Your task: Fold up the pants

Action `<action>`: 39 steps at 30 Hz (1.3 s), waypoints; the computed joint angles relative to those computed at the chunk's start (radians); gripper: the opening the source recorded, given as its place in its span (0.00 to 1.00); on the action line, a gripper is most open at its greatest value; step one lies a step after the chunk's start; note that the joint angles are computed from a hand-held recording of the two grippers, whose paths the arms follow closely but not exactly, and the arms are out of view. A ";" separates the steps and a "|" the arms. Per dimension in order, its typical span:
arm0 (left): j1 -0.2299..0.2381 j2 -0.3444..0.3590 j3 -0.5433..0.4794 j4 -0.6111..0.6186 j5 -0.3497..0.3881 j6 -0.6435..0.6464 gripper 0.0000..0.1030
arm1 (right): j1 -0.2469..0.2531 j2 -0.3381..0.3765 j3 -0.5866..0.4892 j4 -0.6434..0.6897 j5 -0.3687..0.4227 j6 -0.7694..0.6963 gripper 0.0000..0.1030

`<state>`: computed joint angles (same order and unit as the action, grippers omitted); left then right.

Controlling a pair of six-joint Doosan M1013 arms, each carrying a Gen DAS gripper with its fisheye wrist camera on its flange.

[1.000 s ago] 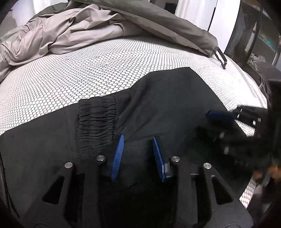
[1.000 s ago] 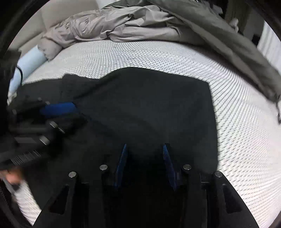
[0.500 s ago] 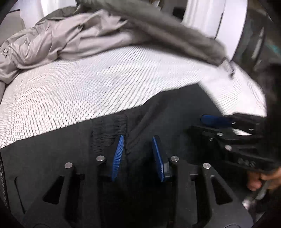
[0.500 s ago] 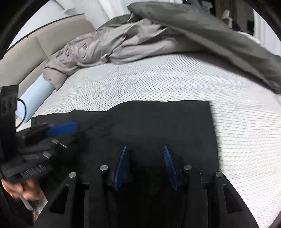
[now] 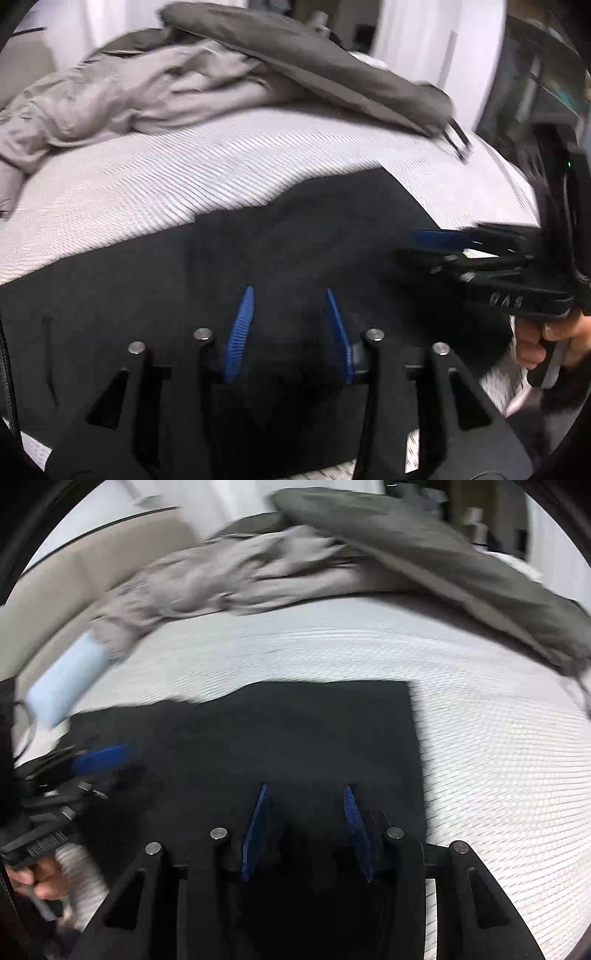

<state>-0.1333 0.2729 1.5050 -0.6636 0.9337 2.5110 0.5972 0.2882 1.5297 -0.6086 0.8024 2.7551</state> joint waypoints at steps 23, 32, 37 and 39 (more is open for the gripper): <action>0.027 -0.085 0.137 0.037 -0.036 0.088 0.42 | 0.097 -0.031 0.072 -0.043 0.114 -0.098 0.43; 0.074 -0.080 0.126 -0.018 0.050 0.094 0.42 | -0.001 -0.268 0.367 -0.014 -0.270 0.340 0.47; 0.065 -0.078 0.119 0.005 0.035 0.052 0.42 | -0.049 -0.250 0.398 0.049 -0.426 0.389 0.37; 0.062 -0.082 0.120 0.017 0.030 0.039 0.42 | -0.047 -0.241 0.383 0.039 -0.418 0.399 0.11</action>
<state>-0.0709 0.1907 1.6250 -0.6468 0.9634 2.5503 0.5497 0.0477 1.9131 -0.5696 0.3842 3.1545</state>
